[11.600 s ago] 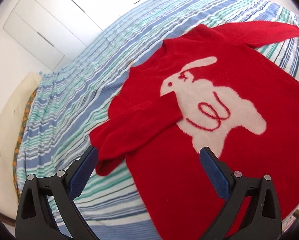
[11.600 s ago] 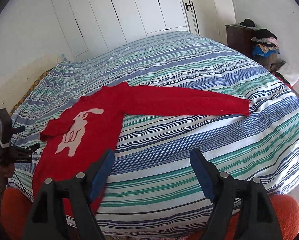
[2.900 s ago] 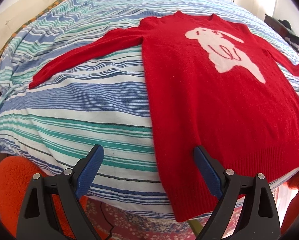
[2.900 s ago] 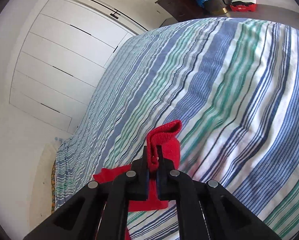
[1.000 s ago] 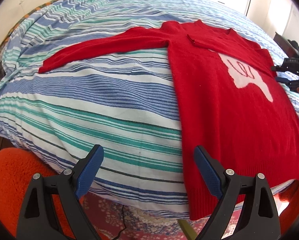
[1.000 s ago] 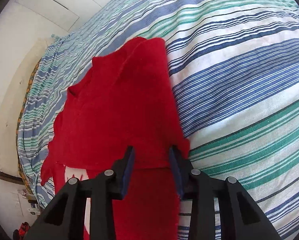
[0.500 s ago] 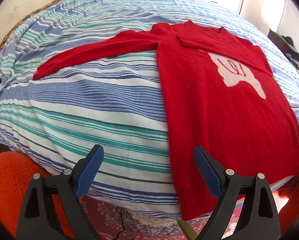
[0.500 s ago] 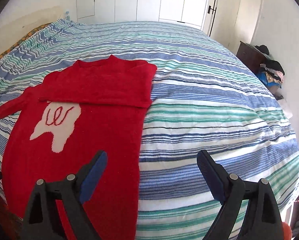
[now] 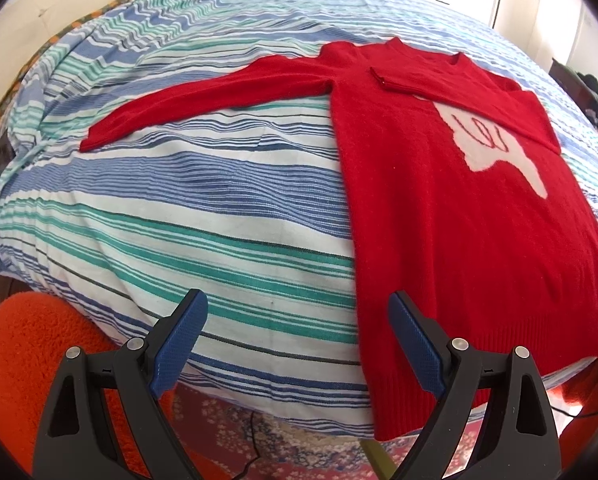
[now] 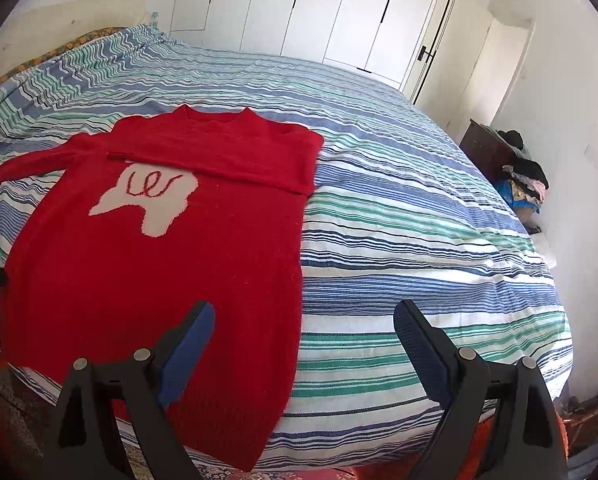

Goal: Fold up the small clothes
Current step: 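Lay the sleeve on the body, open the right tool and withdraw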

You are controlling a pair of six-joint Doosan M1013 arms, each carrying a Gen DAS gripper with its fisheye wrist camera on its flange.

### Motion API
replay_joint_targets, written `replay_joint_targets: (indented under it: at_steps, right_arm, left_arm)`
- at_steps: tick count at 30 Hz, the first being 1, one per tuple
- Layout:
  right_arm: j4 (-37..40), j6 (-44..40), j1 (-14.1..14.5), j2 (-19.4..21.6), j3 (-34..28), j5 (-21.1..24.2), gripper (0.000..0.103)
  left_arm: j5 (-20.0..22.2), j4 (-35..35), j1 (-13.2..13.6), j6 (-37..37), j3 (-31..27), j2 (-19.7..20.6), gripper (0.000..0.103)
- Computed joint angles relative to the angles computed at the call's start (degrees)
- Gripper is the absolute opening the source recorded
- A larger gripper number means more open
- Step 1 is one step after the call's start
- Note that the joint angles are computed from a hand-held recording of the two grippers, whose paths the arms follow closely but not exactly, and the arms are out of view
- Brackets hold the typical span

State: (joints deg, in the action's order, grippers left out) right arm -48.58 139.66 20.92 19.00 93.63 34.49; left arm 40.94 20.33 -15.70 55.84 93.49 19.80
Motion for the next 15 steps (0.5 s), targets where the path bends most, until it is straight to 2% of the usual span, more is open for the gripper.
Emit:
replay_joint_targets:
  at_steps: [15]
  right_arm:
    - [-4.16, 4.27, 0.28, 0.51, -0.02, 3.25, 0.090]
  left_arm:
    - [1.23, 0.77, -0.43, 0.89, -0.47, 0.48, 0.092]
